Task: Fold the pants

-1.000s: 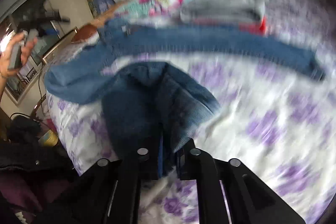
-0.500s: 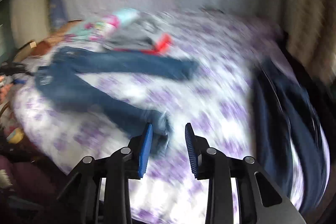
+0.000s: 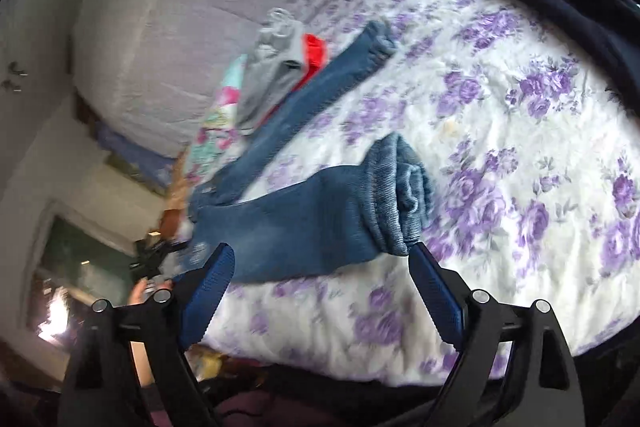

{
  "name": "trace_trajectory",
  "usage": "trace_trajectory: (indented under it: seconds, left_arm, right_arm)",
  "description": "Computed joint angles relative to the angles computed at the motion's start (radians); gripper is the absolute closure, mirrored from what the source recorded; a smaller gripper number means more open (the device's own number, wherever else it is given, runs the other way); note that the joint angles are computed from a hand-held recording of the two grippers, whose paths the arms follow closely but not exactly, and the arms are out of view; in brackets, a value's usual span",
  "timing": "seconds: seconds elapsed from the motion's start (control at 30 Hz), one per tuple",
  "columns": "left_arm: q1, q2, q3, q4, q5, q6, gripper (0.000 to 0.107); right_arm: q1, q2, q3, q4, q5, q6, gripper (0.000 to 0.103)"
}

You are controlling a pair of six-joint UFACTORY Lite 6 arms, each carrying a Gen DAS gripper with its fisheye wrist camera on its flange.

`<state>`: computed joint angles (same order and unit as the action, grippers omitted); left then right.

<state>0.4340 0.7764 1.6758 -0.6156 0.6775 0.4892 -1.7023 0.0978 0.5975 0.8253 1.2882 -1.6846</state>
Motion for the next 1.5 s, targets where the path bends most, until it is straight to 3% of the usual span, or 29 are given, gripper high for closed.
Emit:
trace_trajectory:
  seconds: [0.03,0.07,0.1,0.13,0.23,0.33,0.47,0.6,0.67,0.73,0.87,0.93,0.97,1.03,1.1,1.2,1.23,1.3,1.4,1.47,1.5]
  left_arm:
    - [-0.020,0.006,-0.003,0.033,-0.027,-0.018,0.015]
    - [-0.040,-0.014,-0.038,0.047,-0.074,-0.013,0.017]
    - [-0.043,-0.031,-0.065,0.023,-0.092,0.032,0.026]
    - [-0.043,-0.052,-0.084,-0.043,-0.068,0.119,0.054]
    - [-0.015,-0.099,-0.122,-0.138,-0.033,0.235,0.080]
    - [0.034,-0.067,-0.047,-0.185,0.076,0.246,0.085]
    - [0.037,-0.120,-0.047,-0.219,0.097,0.245,0.092]
    - [0.099,-0.290,-0.166,-0.334,0.147,0.365,0.093]
    - [0.157,-0.375,-0.279,-0.375,0.171,0.454,0.093]
    - [0.201,-0.423,-0.412,-0.369,0.154,0.559,0.091]
    - [0.208,-0.346,-0.513,-0.272,0.061,0.596,0.091]
    - [0.236,-0.349,-0.521,-0.287,0.078,0.616,0.087]
    - [0.254,-0.375,-0.517,-0.279,0.107,0.610,0.086]
    - [0.280,-0.441,-0.520,-0.276,0.161,0.611,0.083]
    - [0.268,-0.567,-0.565,-0.291,0.137,0.638,0.081]
    - [0.199,-0.744,-0.669,-0.358,0.061,0.719,0.061]
    - [0.158,-0.779,-0.704,-0.382,0.039,0.739,0.053]
    - [0.090,-0.779,-0.742,-0.381,-0.011,0.759,0.051]
    - [-0.043,-0.633,-0.763,-0.326,-0.244,0.741,0.051]
    - [-0.041,-0.503,-0.744,-0.372,-0.320,0.825,0.048]
    - [-0.021,-0.483,-0.743,-0.459,-0.309,0.929,0.048]
  right_arm:
    - [0.025,0.008,-0.016,0.020,-0.039,0.008,0.019]
    - [0.045,0.025,-0.030,0.035,-0.076,0.015,0.039]
    - [0.090,0.058,-0.028,0.048,-0.106,0.037,0.075]
    - [0.097,0.074,-0.028,0.048,-0.097,0.020,0.076]
    - [0.094,0.053,-0.018,0.099,-0.025,-0.051,0.080]
    - [0.145,-0.013,0.036,0.181,0.072,-0.046,0.082]
    - [0.295,-0.173,0.160,0.313,0.182,0.076,0.083]
    - [0.196,-0.260,0.291,0.368,0.402,0.097,0.083]
    - [0.121,-0.258,0.289,0.317,0.404,0.039,0.082]
    - [0.097,-0.237,0.229,0.173,0.239,0.008,0.081]
    - [0.102,0.050,0.126,-0.080,-0.167,-0.060,0.072]
    - [0.031,0.019,0.067,-0.083,-0.227,-0.094,0.069]
    - [-0.001,-0.022,0.062,-0.071,-0.201,-0.119,0.062]
    - [-0.111,-0.140,0.074,-0.006,-0.090,-0.212,0.062]
    - [-0.170,-0.242,0.084,0.053,0.038,-0.245,0.055]
    - [-0.092,-0.309,0.080,0.074,0.120,-0.207,0.055]
    - [-0.034,-0.322,0.054,0.068,0.076,-0.186,0.055]
    - [0.143,-0.291,0.000,0.056,-0.115,-0.095,0.055]
    - [0.293,-0.151,-0.063,0.086,-0.388,-0.084,0.056]
    - [0.285,-0.175,-0.103,0.140,-0.394,-0.191,0.057]
    - [0.278,-0.172,-0.093,0.133,-0.379,-0.187,0.058]
